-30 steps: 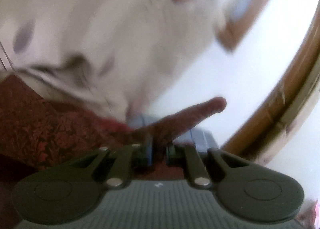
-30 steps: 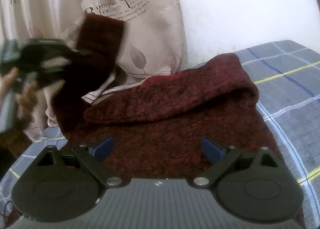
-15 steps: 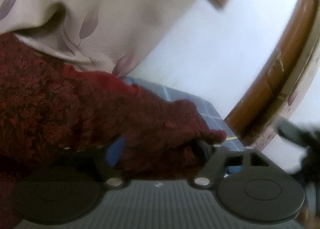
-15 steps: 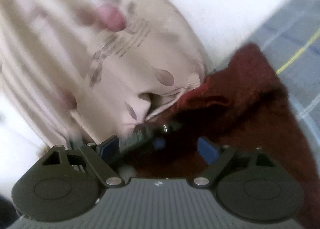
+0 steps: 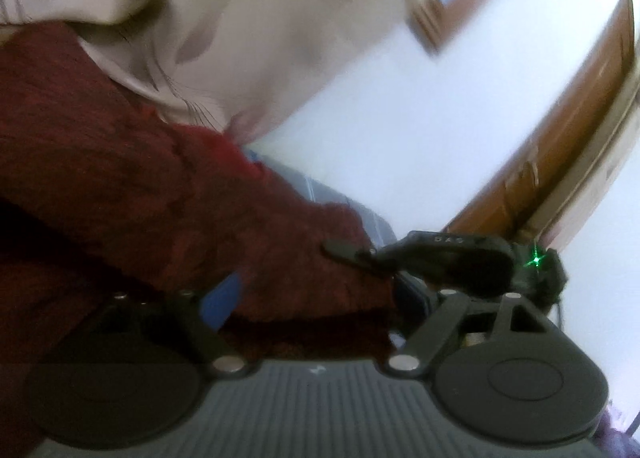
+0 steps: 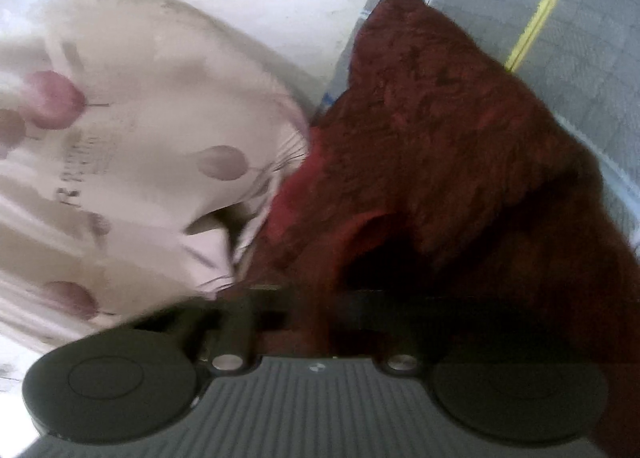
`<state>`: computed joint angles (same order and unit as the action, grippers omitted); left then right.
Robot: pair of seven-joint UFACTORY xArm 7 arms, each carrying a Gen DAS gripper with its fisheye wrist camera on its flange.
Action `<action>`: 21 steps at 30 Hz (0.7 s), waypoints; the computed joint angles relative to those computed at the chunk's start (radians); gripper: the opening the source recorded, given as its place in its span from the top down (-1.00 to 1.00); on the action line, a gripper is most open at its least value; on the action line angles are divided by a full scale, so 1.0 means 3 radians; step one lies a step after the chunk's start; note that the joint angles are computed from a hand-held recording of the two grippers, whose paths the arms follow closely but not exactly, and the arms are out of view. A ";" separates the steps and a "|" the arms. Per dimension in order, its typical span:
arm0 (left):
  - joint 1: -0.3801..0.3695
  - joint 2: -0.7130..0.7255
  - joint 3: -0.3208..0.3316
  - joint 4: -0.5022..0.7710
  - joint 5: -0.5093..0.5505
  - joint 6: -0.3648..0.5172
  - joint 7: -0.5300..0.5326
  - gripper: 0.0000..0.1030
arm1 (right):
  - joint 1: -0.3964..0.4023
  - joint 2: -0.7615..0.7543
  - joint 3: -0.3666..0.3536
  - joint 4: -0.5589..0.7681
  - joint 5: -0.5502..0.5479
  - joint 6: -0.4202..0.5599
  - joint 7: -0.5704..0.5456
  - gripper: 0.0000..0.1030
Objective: Fold small clothes
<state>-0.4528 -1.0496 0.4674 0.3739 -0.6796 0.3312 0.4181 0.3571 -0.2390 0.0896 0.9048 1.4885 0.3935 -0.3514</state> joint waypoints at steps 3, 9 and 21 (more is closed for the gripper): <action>0.0292 -0.0210 -0.0110 -0.0069 0.0074 0.0108 -0.0146 -0.63 | 0.0022 0.0030 0.0052 0.0105 -0.0140 -0.0168 -0.0273 0.71; 0.0895 -0.0694 -0.0211 -0.0256 0.0355 0.0379 -0.0322 -0.63 | 0.0089 0.0134 0.0015 0.0384 -0.0475 -0.0589 -0.1021 0.72; 0.1463 -0.0949 -0.0075 -0.0480 0.0604 0.0690 -0.0420 -0.63 | -0.0070 0.0485 0.0026 0.0384 -0.0741 -0.0543 -0.1061 0.72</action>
